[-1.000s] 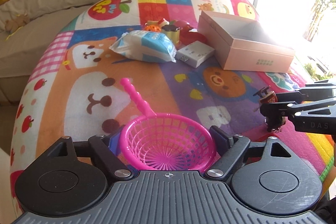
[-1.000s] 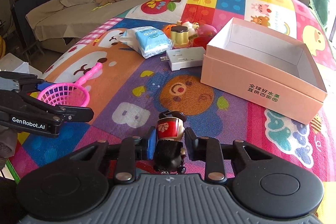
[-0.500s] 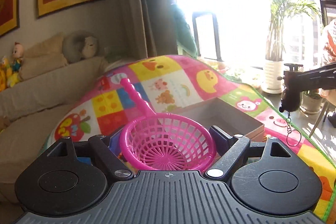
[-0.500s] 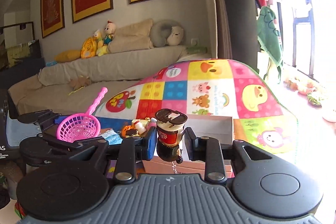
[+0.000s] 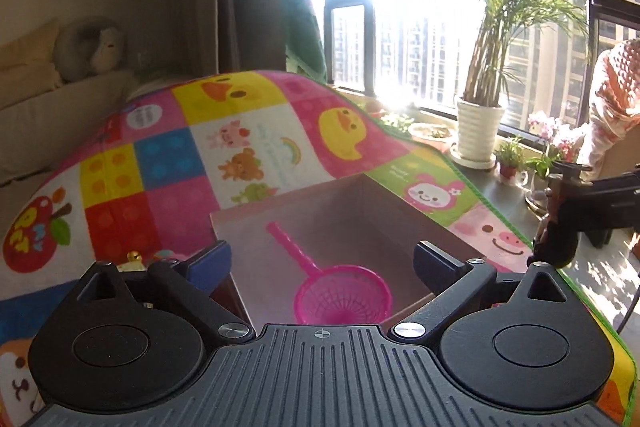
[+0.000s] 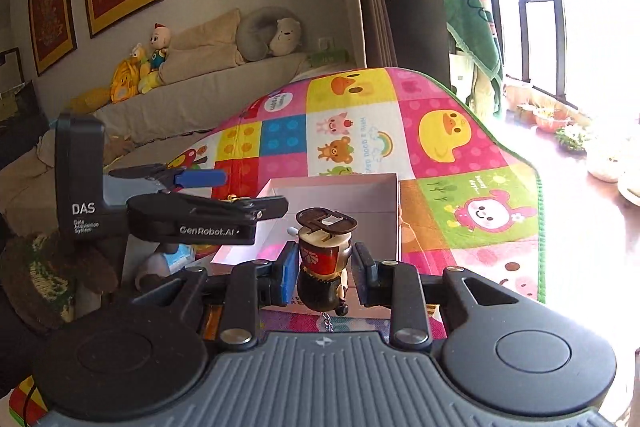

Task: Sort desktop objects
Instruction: 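Carry the doll into the pink box with the right tool while the left tool drops the basket in, then grasp the yellow pudding-cup toy with the right tool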

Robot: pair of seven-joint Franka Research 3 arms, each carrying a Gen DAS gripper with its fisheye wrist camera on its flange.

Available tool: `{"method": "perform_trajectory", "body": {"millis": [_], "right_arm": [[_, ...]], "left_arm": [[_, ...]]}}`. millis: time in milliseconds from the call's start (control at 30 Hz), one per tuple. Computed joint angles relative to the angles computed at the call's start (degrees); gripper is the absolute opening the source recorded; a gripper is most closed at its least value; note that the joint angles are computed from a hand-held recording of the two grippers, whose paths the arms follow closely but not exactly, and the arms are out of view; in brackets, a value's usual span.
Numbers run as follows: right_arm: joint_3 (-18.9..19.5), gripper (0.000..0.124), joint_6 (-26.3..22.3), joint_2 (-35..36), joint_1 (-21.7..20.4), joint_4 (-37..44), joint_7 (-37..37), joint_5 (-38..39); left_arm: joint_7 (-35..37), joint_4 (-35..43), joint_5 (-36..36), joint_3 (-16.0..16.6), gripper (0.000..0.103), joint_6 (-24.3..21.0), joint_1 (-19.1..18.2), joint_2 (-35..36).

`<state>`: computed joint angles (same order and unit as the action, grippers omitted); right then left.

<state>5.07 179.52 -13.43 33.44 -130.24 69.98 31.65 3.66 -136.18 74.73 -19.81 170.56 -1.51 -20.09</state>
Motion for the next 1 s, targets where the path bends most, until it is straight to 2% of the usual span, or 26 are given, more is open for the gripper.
{"method": "perform_trajectory", "body": {"millis": [133, 233, 300, 333, 367, 400, 467, 533, 600, 700, 800, 867, 933, 1000], "right_arm": [[-2.3, 0.028, -2.5, 5.2, 1.3, 7.6, -2.7, 3.5], [0.0, 0.028, -6.2, 10.9, -2.3, 14.8, 1.7, 0.4], [1.2, 0.028, -8.8, 15.2, -4.5, 19.5, 9.8, -8.2], [0.9, 0.028, -10.8, 17.3, -4.9, 21.8, 16.4, -15.4], [0.6, 0.028, -12.7, 18.8, -4.9, 23.7, 20.0, -19.6], [0.2, 0.028, -15.2, 20.2, -4.7, 25.5, 23.6, -23.6], [-0.5, 0.03, -16.3, 21.7, -4.3, 27.0, 29.0, -28.6], [-2.1, 0.036, -15.9, 22.0, -2.8, 27.1, 36.0, -36.0], [-2.0, 0.037, -15.5, 21.9, -2.6, 26.9, 39.2, -39.5], [0.0, 0.039, -12.6, 20.3, -2.6, 24.4, 37.5, -40.9], [0.7, 0.046, -7.0, 18.8, -0.5, 20.8, 37.0, -48.6], [1.4, 0.049, -3.5, 18.6, 1.5, 18.7, 35.5, -54.7], [0.9, 0.049, -2.8, 19.5, 4.2, 18.5, 36.1, -60.9], [1.8, 0.048, -4.4, 21.4, 5.7, 19.6, 33.5, -61.6]], "left_arm": [[2.9, -9.5, -9.6, 1.3, 0.102, -1.1, -3.3, -8.2], [7.1, -16.0, -17.7, 2.2, 0.102, -4.4, -6.5, -13.7], [10.2, -19.2, -22.4, 2.6, 0.102, -7.9, -8.4, -17.0], [11.4, -20.9, -24.6, 2.7, 0.102, -9.7, -9.2, -18.8], [12.7, -22.5, -27.0, 3.0, 0.102, -11.5, -10.2, -20.8], [13.4, -24.0, -29.0, 3.1, 0.102, -12.9, -10.8, -22.7], [14.3, -26.4, -32.3, 3.2, 0.103, -15.1, -11.1, -26.3], [14.0, -28.2, -34.8, 2.1, 0.103, -17.3, -10.3, -29.5], [13.4, -29.6, -36.7, 1.1, 0.103, -18.9, -9.2, -32.1], [11.1, -30.8, -38.5, -0.8, 0.103, -21.4, -7.2, -34.8], [7.4, -31.4, -39.3, -2.7, 0.103, -24.3, -5.5, -36.5], [6.0, -32.0, -39.7, -2.4, 0.103, -25.3, -5.5, -37.0], [5.0, -33.1, -40.3, -1.7, 0.103, -25.7, -6.1, -37.6], [3.6, -34.3, -40.6, -1.3, 0.103, -25.0, -6.5, -38.9]]}}
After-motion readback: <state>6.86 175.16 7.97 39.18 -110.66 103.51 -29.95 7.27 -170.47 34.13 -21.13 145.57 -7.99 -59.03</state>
